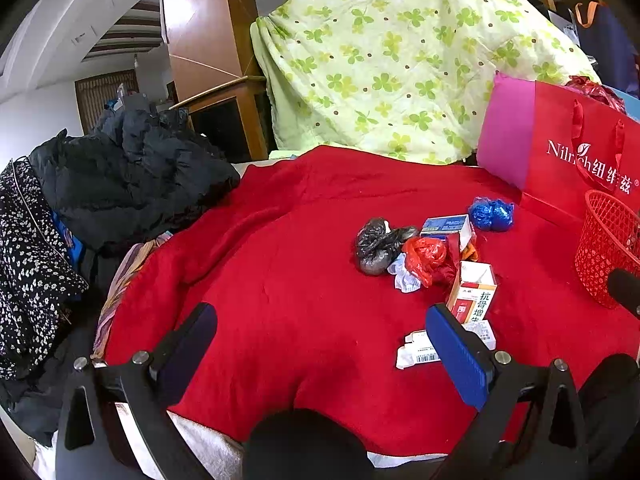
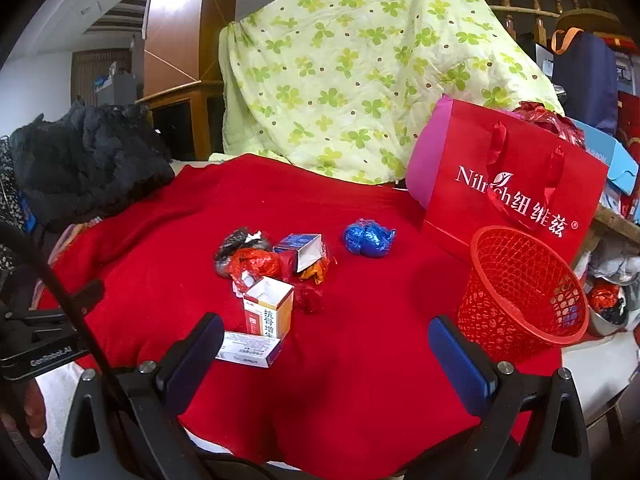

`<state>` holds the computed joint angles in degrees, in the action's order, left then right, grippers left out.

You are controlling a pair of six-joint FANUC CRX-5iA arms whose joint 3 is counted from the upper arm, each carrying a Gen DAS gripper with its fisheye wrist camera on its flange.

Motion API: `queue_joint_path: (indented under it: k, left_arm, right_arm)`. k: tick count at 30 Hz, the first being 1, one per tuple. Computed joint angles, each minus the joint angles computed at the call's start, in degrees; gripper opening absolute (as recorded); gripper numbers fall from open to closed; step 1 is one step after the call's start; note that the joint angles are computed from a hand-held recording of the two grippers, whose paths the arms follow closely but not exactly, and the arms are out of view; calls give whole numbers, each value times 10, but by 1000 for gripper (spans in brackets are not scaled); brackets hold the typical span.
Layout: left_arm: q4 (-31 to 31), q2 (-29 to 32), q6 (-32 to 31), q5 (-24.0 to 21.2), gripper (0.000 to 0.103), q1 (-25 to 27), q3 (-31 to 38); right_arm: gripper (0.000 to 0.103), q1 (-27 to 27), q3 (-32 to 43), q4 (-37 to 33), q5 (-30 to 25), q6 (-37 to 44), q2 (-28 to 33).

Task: Collect trash
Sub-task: 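Approach the white medicine boxes on the red blanket with the right tool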

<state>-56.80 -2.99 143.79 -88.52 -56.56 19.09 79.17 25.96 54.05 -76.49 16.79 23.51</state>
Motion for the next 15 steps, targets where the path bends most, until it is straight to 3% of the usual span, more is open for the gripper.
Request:
queue_joint_path:
  k: [15]
  left_arm:
    - [11, 2, -20, -2, 103, 10, -11]
  right_arm:
    - [103, -2, 10, -5, 4, -1, 8]
